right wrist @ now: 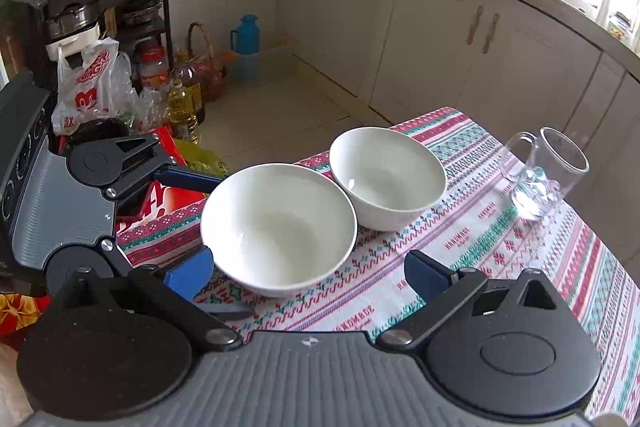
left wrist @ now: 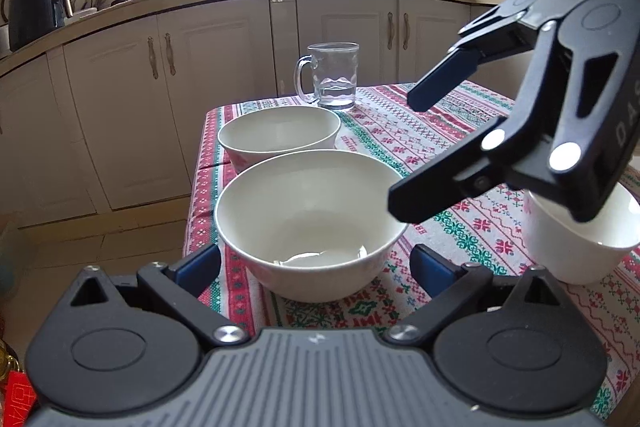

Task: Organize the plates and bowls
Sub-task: 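Move the right gripper to the rim of another white bowl, then close the right gripper on the white bowl rim and lift it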

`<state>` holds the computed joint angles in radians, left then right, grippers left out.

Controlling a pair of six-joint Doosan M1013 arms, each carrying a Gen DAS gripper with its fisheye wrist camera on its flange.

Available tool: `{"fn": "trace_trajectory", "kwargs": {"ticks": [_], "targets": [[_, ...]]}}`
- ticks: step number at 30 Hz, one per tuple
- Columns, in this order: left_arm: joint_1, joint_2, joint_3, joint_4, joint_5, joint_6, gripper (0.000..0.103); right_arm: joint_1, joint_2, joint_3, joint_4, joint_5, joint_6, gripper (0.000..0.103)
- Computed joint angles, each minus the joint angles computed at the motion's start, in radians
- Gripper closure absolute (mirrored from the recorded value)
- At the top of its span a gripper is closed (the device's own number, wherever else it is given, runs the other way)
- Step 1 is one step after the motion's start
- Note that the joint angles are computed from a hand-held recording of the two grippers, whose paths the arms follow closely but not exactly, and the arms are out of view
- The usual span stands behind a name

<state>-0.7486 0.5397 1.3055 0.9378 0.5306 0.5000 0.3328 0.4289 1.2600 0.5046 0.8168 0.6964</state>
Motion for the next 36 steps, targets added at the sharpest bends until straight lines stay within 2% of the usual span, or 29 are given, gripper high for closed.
{"fn": "trace_trajectory", "kwargs": {"ticks": [6,9,17,26,36], "targets": [[0.01,-0.001,0.005,-0.01,-0.03,-0.003,0.007,0.001,0.046,-0.066,0.003,0.06,0.002,0.002],[0.012,-0.001,0.001,-0.027,-0.029,0.012,0.014,0.002,0.069,-0.098,-0.002,0.091,0.018,0.007],[0.018,-0.004,0.007,-0.049,-0.047,0.025,0.014,0.003,0.114,-0.161,-0.017,0.166,0.059,0.024],[0.022,-0.004,0.006,-0.061,-0.053,0.041,0.015,0.002,0.152,-0.214,-0.005,0.218,0.093,0.037],[0.021,0.0,-0.008,-0.103,-0.038,0.095,0.015,0.001,0.161,-0.229,0.012,0.241,0.107,0.037]]}}
